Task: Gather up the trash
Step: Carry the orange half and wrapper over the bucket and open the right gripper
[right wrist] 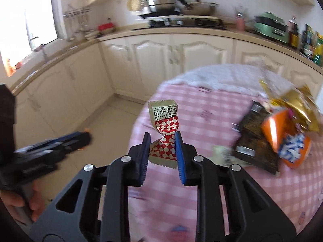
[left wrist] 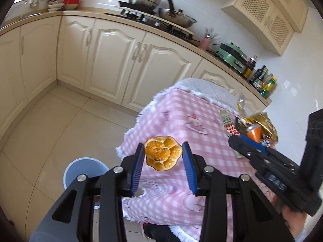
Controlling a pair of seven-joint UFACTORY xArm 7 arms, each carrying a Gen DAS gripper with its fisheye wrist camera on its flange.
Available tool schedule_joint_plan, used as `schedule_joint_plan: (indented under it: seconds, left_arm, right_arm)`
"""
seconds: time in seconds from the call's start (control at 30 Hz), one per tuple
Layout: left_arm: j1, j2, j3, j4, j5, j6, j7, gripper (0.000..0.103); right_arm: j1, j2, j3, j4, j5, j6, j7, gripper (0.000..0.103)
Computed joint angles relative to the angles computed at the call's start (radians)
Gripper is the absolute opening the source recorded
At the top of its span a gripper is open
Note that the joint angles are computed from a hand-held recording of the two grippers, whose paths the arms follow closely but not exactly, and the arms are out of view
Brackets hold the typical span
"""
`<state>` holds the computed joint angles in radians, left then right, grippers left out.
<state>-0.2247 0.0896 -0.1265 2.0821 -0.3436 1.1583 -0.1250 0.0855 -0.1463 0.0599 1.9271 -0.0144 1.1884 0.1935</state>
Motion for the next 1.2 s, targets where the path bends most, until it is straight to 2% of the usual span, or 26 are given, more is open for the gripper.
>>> schedule_joint_plan:
  seconds: [0.13, 0.33, 0.53, 0.67, 0.73, 0.87, 1.2]
  left_arm:
    - [0.044, -0.042, 0.035, -0.09, -0.013, -0.005, 0.01, 0.037]
    - [0.107, -0.081, 0.079, -0.23, 0.015, 0.002, 0.002, 0.037]
    - [0.155, -0.054, 0.101, -0.302, 0.027, 0.02, -0.004, 0.037]
    - [0.173, -0.019, 0.101, -0.321, 0.028, 0.016, -0.002, 0.037]
    - [0.179, -0.001, 0.098, -0.322, 0.029, 0.014, -0.004, 0.037]
    - [0.186, 0.038, 0.091, -0.321, 0.024, 0.014, -0.004, 0.037]
    - [0.176, 0.115, 0.069, -0.302, 0.035, 0.034, -0.009, 0.037]
  right_arm:
    - [0.052, 0.078, 0.033, 0.038, 0.064, 0.013, -0.025, 0.024]
    - [0.119, 0.196, 0.06, 0.016, 0.118, 0.028, -0.023, 0.025]
    - [0.164, 0.34, 0.069, 0.04, 0.141, 0.024, -0.012, 0.025]
    - [0.183, 0.421, 0.061, 0.087, 0.125, -0.002, 0.004, 0.034]
    - [0.189, 0.466, 0.052, 0.131, 0.102, 0.006, 0.015, 0.048]
    - [0.191, 0.498, 0.044, 0.144, 0.088, 0.016, 0.017, 0.049]
    - [0.176, 0.439, 0.025, 0.025, 0.027, -0.018, 0.053, 0.053]
